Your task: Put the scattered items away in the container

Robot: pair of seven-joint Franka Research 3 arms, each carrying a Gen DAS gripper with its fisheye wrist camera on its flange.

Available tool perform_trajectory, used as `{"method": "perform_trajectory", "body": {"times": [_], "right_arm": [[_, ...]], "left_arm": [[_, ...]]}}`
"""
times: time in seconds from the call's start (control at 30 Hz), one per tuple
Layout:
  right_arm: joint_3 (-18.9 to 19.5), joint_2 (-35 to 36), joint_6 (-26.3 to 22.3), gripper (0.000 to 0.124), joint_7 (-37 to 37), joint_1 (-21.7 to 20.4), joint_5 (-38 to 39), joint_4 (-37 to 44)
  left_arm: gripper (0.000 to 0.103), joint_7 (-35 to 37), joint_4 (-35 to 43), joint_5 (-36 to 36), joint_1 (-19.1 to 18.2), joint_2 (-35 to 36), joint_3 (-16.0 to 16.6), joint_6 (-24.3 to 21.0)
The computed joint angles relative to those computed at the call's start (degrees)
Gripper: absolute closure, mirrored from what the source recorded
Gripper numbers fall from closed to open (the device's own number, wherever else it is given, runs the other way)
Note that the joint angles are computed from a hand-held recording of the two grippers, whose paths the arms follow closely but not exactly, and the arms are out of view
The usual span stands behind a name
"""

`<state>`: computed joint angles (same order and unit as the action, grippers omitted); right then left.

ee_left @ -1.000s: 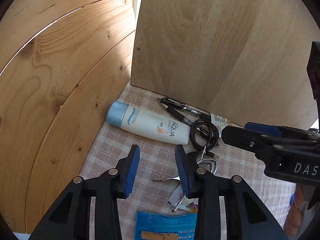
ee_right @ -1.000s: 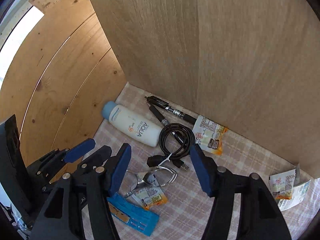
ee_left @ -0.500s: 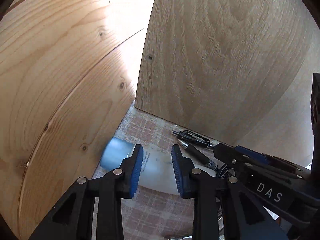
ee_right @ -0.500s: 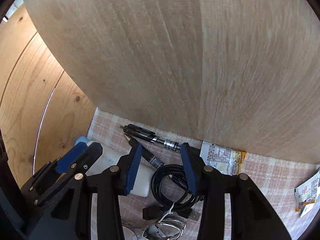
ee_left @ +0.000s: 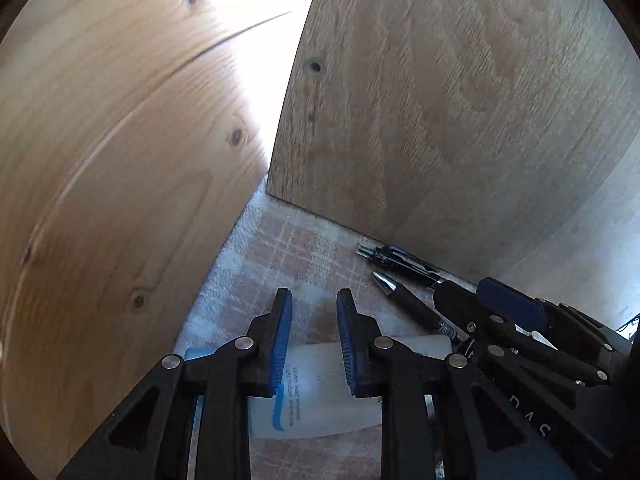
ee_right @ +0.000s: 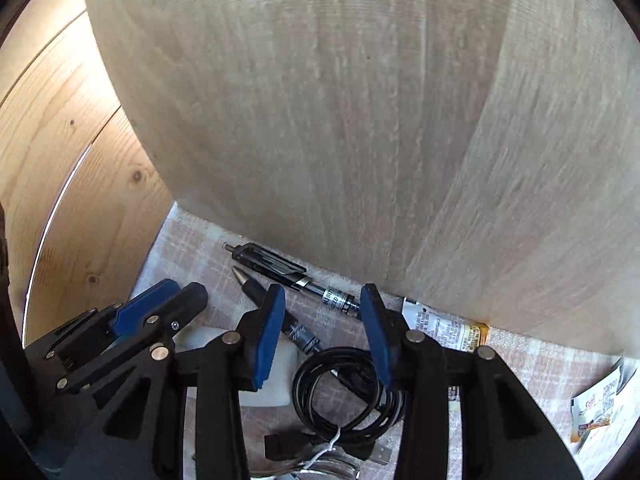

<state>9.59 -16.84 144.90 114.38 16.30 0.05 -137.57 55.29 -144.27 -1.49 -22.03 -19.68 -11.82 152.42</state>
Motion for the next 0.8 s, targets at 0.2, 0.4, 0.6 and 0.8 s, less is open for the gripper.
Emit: {"method": "perform_trajectory", "body": {"times": [0.2, 0.4, 0.6, 0.8], "right_arm": [[-5.2, -2.1, -6.2, 0.089, -12.4, 3.8, 14.0, -1.4], [-5.1, -10.9, -10.3, 0.095, -16.6, 2.1, 16.4, -7.7], [-4.7, -24.4, -20.5, 0.095, -20.7, 0.6, 14.8, -14.6], [-7.2, -36.8, -36.3, 0.099, -24.6, -1.2, 15.4, -17.6]], "left_arm": [[0.083, 2.2, -3.9, -3.7, -4.2, -4.6, 0.7, -0.5], [0.083, 2.8, -6.7, -7.7, -10.3, -8.2, -0.2, -1.0], [0.082, 5.4, -8.4, -14.6, -19.4, -11.0, -0.4, -2.2], [0.082, 12.5, -6.2, -21.1, -27.4, -9.7, 0.8, -4.7]]}}
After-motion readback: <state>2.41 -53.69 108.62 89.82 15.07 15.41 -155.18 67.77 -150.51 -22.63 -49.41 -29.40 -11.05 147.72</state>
